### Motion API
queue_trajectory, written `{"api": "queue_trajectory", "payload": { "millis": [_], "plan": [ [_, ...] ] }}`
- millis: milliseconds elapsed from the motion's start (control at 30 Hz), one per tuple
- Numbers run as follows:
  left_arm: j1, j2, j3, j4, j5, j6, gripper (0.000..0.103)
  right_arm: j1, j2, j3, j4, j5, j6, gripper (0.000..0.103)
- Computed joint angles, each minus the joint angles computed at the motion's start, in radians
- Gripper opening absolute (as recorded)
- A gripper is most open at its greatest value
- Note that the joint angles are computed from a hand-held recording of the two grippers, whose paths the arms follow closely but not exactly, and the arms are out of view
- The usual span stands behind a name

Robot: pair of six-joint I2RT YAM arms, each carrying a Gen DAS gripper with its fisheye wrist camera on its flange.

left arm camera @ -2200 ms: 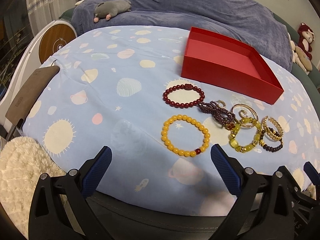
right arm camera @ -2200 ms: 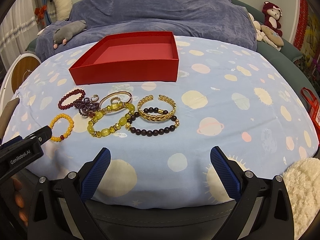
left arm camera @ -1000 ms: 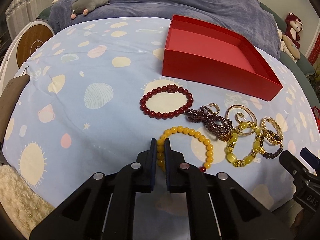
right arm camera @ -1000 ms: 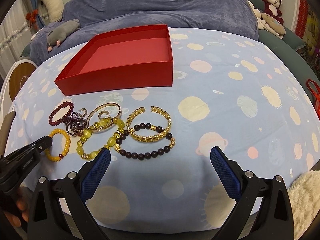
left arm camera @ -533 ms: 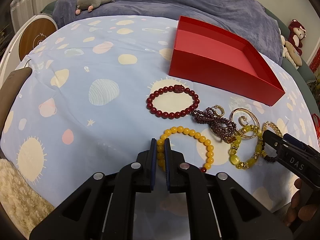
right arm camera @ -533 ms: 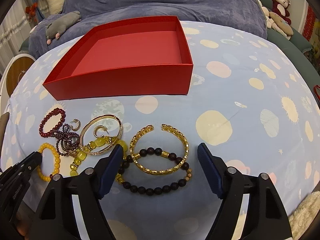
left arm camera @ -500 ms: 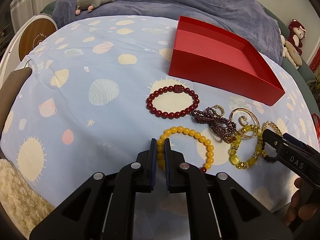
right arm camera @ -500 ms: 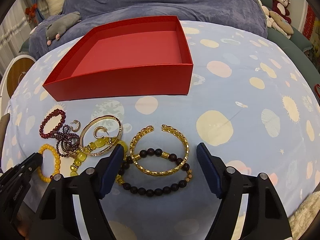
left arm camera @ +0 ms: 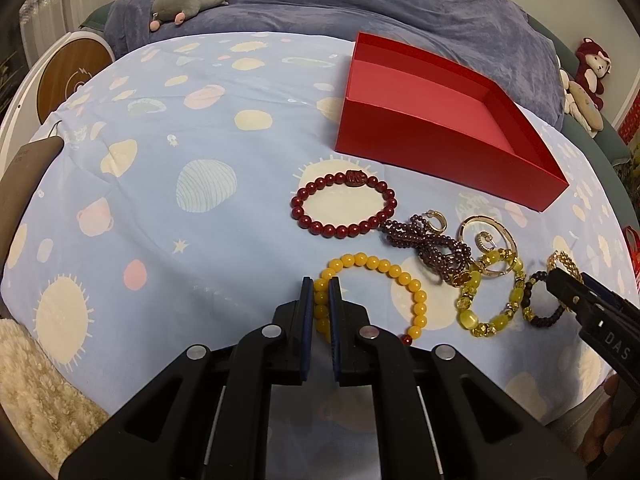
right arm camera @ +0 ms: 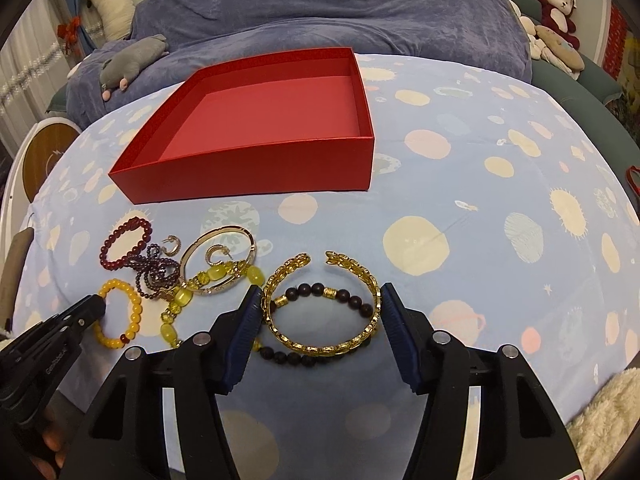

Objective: Organize jewelry
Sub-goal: 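Grasp the yellow amber bracelet with the left tool while the right tool grasps the gold cuff, then carry both bracelets into the red box and open both tools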

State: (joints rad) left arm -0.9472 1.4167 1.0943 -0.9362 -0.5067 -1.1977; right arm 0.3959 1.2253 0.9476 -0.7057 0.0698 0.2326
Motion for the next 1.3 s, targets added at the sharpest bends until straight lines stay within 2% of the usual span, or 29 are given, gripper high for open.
{"api": "queue_trajectory", "payload": {
  "millis": [167,433,533,667,800,967,1133,1300],
  "plan": [
    [-0.037,-0.031,0.014,-0.027,-0.025,-0.04,0.007,0.011,-0.11,-0.031,-0.068,-0.018,0.01,0.057],
    [-0.104,-0.024,0.14,-0.114,-0.068,-0.042,0.007,0.004,-0.207,-0.02,-0.146,-0.051,-0.001,0.057],
    [-0.105,-0.014,0.209,-0.134,-0.065,-0.016,0.007,-0.009,-0.213,0.014,-0.162,-0.065,-0.01,0.057],
    [-0.07,0.017,0.333,-0.125,-0.063,0.096,0.007,-0.029,-0.176,0.089,-0.168,-0.09,-0.027,0.057],
    [0.013,0.088,0.496,-0.095,-0.033,0.262,0.007,-0.047,-0.076,0.205,-0.147,-0.116,-0.062,0.057],
    [0.161,0.227,0.713,-0.06,0.064,0.441,0.007,-0.085,0.121,0.407,-0.112,-0.149,-0.091,0.057],
    [0.306,0.388,0.892,-0.022,0.187,0.546,0.007,-0.11,0.374,0.652,-0.101,-0.158,-0.111,0.058],
    [0.404,0.584,1.079,-0.043,0.261,0.623,0.007,-0.113,0.628,0.898,-0.122,-0.146,-0.13,0.058]
  ]
}}
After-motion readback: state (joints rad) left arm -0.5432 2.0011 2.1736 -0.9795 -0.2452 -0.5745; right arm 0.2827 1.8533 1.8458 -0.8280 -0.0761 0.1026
